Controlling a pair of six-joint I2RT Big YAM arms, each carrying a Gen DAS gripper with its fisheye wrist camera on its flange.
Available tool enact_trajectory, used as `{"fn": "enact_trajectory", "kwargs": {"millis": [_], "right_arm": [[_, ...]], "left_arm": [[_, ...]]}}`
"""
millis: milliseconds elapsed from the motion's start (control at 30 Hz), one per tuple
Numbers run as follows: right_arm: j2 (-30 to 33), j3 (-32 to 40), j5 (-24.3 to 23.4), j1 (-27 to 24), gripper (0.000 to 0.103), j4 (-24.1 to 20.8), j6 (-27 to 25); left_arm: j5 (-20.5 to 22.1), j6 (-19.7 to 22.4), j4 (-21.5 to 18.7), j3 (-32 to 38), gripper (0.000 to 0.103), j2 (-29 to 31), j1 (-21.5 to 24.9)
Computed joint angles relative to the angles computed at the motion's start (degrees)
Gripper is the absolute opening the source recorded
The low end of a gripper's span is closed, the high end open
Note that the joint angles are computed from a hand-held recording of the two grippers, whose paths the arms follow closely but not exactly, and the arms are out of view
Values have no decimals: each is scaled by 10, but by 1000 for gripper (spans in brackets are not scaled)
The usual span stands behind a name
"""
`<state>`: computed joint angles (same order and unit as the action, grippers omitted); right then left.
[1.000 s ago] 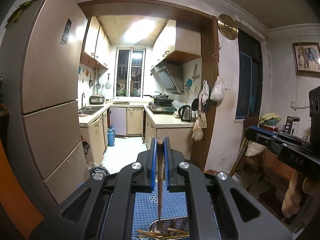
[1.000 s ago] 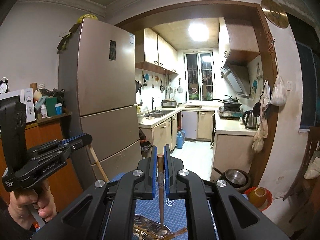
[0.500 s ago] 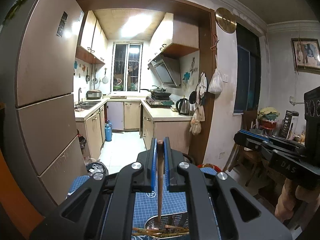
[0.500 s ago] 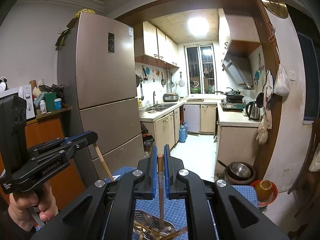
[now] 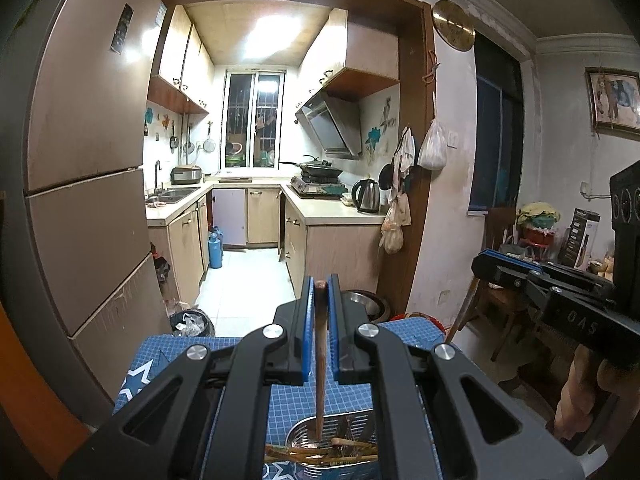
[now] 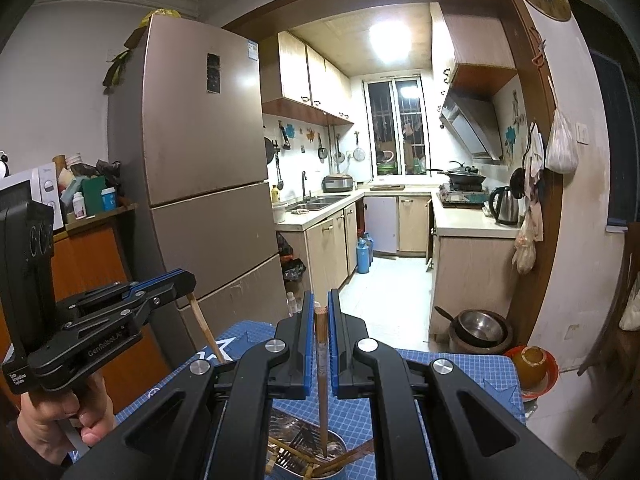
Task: Organize utensils
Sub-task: 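Lift both chopsticks and lower them into the teal holder, then open both tools to drop the chopsticks into the holder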
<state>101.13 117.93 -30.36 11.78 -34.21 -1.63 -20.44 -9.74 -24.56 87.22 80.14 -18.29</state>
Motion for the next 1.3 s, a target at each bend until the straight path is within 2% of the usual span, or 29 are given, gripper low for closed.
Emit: {"fn": "enact_trajectory", "kwargs": {"millis": [533,567,633,667,700,867,967,1200,1267,1300], "right_arm": [[7,-6,-8,4,8,-1,-8],[6,-8,-9,4,8,-1,-9],[5,-9,-10,3,10,0,-10],[5,-10,-11,2,12,1,-10],[4,-12,-11,2,13,2,-10],[-5,-25,-13,2,17,13,-10],[-13,-37,-15,1,22,22,-6],[-57,-103,-23,-7,46,68,11],[-82,-141,-27,-11,60,93,15],[-93,-157,-27,-13,63,105,17]], "left_arm": [[10,-2,-3,-1,6,8,4],[14,-2,-4,-1,8,8,4],[11,-1,-1,-5,20,7,3],[8,-2,2,-7,29,6,2],[7,-3,6,-10,32,4,2],[1,-5,9,-15,33,2,1],[-2,-5,10,-21,33,-2,-1],[-30,-5,20,-51,47,-32,-15],[-46,-2,27,-70,50,-49,-25],[-50,-2,29,-77,51,-57,-28]]}}
